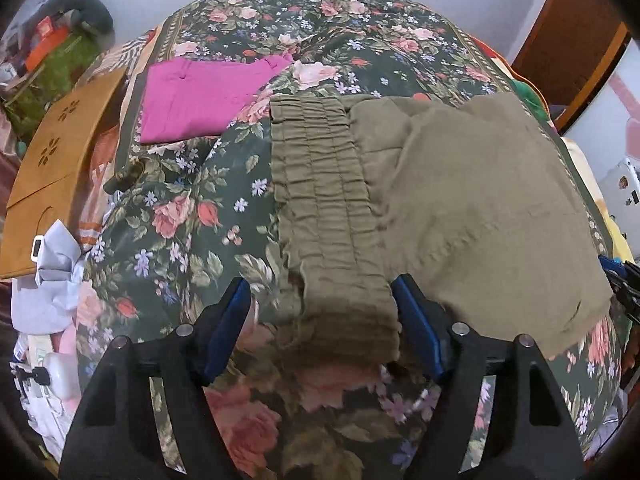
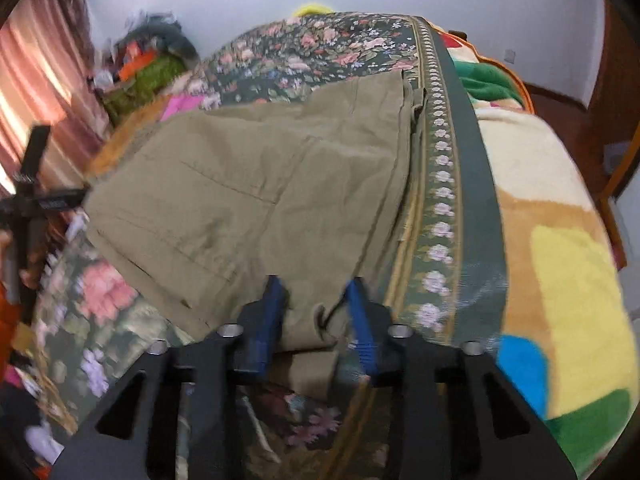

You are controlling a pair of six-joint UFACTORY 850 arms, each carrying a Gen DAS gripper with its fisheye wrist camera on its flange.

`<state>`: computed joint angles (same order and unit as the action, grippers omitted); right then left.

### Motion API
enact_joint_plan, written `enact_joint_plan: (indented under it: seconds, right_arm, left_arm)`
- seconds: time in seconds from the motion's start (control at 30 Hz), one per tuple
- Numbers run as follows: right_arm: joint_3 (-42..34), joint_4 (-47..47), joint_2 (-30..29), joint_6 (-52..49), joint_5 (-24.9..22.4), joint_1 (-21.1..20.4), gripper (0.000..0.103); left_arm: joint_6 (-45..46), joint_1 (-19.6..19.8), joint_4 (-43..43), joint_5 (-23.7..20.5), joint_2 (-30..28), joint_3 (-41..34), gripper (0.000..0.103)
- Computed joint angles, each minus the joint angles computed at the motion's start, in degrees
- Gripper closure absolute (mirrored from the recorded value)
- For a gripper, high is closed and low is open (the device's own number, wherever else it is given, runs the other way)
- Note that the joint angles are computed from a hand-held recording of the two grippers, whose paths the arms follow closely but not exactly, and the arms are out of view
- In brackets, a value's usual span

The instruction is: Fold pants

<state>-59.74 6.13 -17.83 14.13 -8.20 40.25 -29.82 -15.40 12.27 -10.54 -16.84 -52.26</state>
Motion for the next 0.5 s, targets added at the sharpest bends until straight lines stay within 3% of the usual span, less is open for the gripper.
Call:
enact_joint_plan:
  seconds: [0.17, 0.3, 0.4, 0.5]
  right_arm:
    - [-1.0, -5.1, -0.5, 0.1, -2.5, -0.2, 0.079]
    - [-1.8, -15.9, -1.0, 7.2, -5.1, -0.1, 0.079]
    - [-1.8, -21.4, -1.0, 11.1, -6.4, -0.4, 0.080]
    - [-1.9, -25.4, -0.9, 14.2, -7.3, -0.5, 0.082]
  left_arm:
    - [16.4, 0.0, -19.0, 0.7, 1.6, 1.7, 0.040]
    - [13.0, -1.3, -15.8, 0.5, 3.3, 3.2, 0.040]
    - [16.9, -2.0, -21.0, 0.9, 5.0, 4.6, 0.040]
    - [8.9, -3.4, -14.5, 1.8, 6.5, 5.9, 0.041]
